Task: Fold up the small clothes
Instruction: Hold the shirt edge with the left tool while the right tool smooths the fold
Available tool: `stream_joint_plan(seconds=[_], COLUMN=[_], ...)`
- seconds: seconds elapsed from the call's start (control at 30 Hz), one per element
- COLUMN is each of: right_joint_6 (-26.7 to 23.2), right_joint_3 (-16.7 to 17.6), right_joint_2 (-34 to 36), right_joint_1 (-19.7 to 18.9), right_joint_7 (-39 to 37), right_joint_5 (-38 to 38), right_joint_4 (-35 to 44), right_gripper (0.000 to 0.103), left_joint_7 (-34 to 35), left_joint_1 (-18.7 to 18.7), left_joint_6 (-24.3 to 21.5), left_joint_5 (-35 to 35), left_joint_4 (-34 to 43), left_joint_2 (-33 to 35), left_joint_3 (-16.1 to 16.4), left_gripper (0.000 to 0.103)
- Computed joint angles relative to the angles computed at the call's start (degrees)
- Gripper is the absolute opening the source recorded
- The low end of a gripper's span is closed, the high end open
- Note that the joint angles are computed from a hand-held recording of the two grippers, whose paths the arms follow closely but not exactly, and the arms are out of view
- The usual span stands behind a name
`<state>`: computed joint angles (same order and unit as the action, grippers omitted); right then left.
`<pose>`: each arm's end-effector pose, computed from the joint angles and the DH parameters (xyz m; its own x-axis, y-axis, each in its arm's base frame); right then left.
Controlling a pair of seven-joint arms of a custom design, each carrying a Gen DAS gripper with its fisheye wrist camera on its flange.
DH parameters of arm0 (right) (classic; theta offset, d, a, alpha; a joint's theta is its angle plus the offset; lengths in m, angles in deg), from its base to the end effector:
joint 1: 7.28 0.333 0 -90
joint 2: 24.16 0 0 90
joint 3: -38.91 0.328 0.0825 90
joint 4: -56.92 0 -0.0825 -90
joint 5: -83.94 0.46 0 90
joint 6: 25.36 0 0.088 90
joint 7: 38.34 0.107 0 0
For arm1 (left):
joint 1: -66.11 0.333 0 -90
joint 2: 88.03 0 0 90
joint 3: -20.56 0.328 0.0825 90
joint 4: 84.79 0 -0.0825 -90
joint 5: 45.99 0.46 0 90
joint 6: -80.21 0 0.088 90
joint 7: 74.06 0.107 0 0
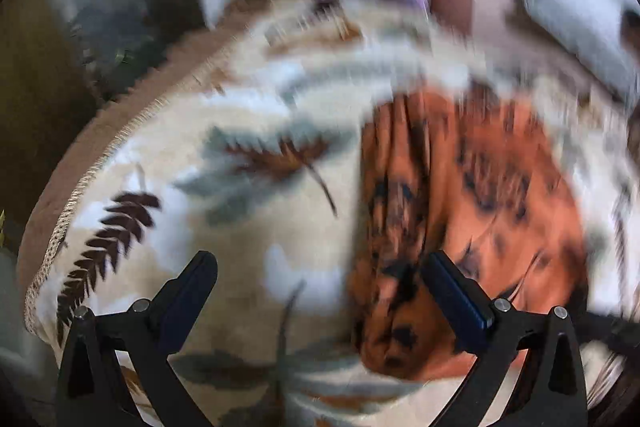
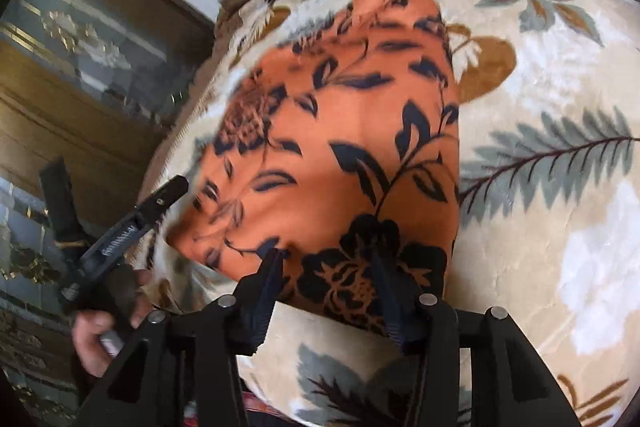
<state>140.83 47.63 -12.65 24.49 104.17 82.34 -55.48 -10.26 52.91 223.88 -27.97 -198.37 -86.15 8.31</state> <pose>0.5429 0.4590 0.4314 -0.0422 -0.8409 -0.5396 -0.8626 0.3032 -0.4050 0.6062 -0.2898 0.4823 -0.1772 -0.9829 -0.0508 -0.8387 0.1778 -0.5147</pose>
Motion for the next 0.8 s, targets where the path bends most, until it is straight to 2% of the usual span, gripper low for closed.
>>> stream_joint_plan(seconds=[0.03,0.1,0.13,0.17,0.23,0.3,0.4,0.5,0.6,0.67,0.73,0.8], right_joint_6=[0.1,1.6,3.2,4.3,6.2,8.2,9.4,10.0,9.9,11.2,11.0,10.2], right_joint_3=[0.7,2.7,2.2,0.9,-2.9,-3.4,0.0,5.8,7.5,10.3,10.5,9.1], right_joint_2=[-0.1,-1.2,-2.2,-3.2,-5.3,-6.6,-6.5,-5.3,-3.8,-3.5,-2.4,-1.5], right_joint_1=[-0.7,-2.7,-2.5,-1.7,0.5,-0.5,-4.6,-9.9,-11.3,-13.2,-13.1,-12.1], right_joint_7=[-1.1,-5.3,-5.1,-3.3,4.9,8.2,1.4,-12.7,-20.3,-27.7,-30.7,-30.4], right_joint_5=[1.6,7.1,7.0,4.9,-3.2,-5.1,4.9,22.9,31.8,39.8,42.9,42.4], right_joint_4=[0.0,-1.2,-2.4,-3.5,-5.8,-7.7,-8.8,-8.5,-7.1,-7.0,-5.7,-4.8], right_gripper=[0.05,0.05,0.05,0.051,0.064,0.066,0.068,0.068,0.068,0.068,0.069,0.069], left_joint_7=[1.0,2.1,2.5,2.4,1.8,5.1,8.6,9.7,9.1,8.8,8.5,8.6], left_joint_1=[-0.3,-0.3,-0.2,-0.1,0.1,0.5,0.2,-0.5,-1.2,-1.4,-1.6,-1.7], left_joint_6=[-1.7,-1.0,-0.9,-0.2,1.7,0.8,-1.7,-2.1,-1.2,-0.6,-0.2,0.0], left_joint_5=[2.4,2.5,2.0,2.1,2.9,0.0,-1.2,-1.2,-0.1,0.1,0.7,1.1], left_joint_4=[1.2,1.6,2.1,2.2,3.1,6.1,11.0,13.0,12.7,11.9,11.9,12.1], left_joint_2=[1.3,1.1,0.9,0.6,0.5,2.3,6.2,8.1,7.9,7.2,7.3,7.5], left_joint_3=[-0.2,0.0,0.1,0.2,0.5,0.4,0.6,0.8,1.1,1.2,1.2,1.2], left_gripper=[0.103,0.103,0.103,0.103,0.103,0.103,0.103,0.103,0.103,0.103,0.103,0.103])
